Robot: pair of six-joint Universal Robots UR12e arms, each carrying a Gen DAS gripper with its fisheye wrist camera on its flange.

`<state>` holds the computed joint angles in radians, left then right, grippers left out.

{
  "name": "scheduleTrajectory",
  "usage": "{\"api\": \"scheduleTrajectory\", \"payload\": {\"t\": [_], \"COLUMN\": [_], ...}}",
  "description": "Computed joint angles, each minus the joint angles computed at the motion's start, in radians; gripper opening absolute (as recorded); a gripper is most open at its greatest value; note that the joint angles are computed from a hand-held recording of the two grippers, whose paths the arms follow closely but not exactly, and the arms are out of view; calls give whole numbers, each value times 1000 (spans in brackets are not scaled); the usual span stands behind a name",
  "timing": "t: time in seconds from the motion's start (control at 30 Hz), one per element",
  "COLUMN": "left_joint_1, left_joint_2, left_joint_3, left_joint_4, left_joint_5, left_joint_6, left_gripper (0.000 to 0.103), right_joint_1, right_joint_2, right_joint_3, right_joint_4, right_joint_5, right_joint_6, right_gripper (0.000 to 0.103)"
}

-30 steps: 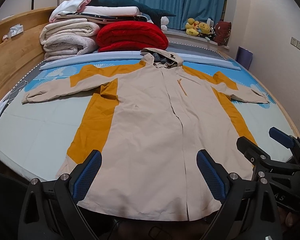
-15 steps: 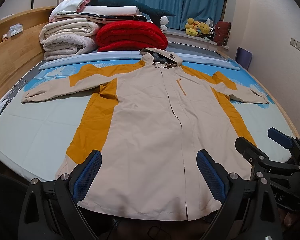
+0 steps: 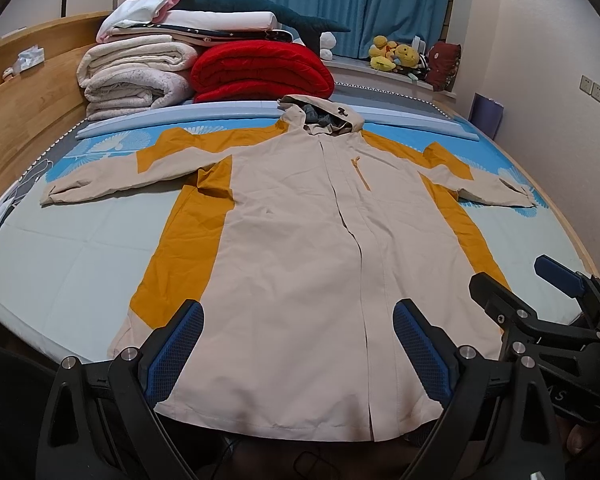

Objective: Fold large clothes

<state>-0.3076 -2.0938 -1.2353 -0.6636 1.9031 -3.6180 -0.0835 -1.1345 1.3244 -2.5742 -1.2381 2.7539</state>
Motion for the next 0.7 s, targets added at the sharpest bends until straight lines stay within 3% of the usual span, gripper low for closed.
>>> {"api": "scheduleTrajectory", "payload": {"t": [0.53, 0.6, 0.7], "left_joint_1": [-1, -3, 3], "left_joint_2": [-2, -5, -6], "left_joint_3": [5, 11, 27], "left_joint_4": [6, 14, -2], "left_joint_5": [-2, 11, 6], "left_joint_6": [6, 7, -14], "left_gripper": [94, 89, 67], "right_joint_1": [0, -3, -12], "right_joint_2": [0, 3, 9], "right_joint_3": [1, -1, -12], "right_joint_4": [-6, -18, -20], "right_joint_5": [2, 5, 27], "right_joint_6": [4, 10, 24], "right_gripper": [96, 96, 86]}}
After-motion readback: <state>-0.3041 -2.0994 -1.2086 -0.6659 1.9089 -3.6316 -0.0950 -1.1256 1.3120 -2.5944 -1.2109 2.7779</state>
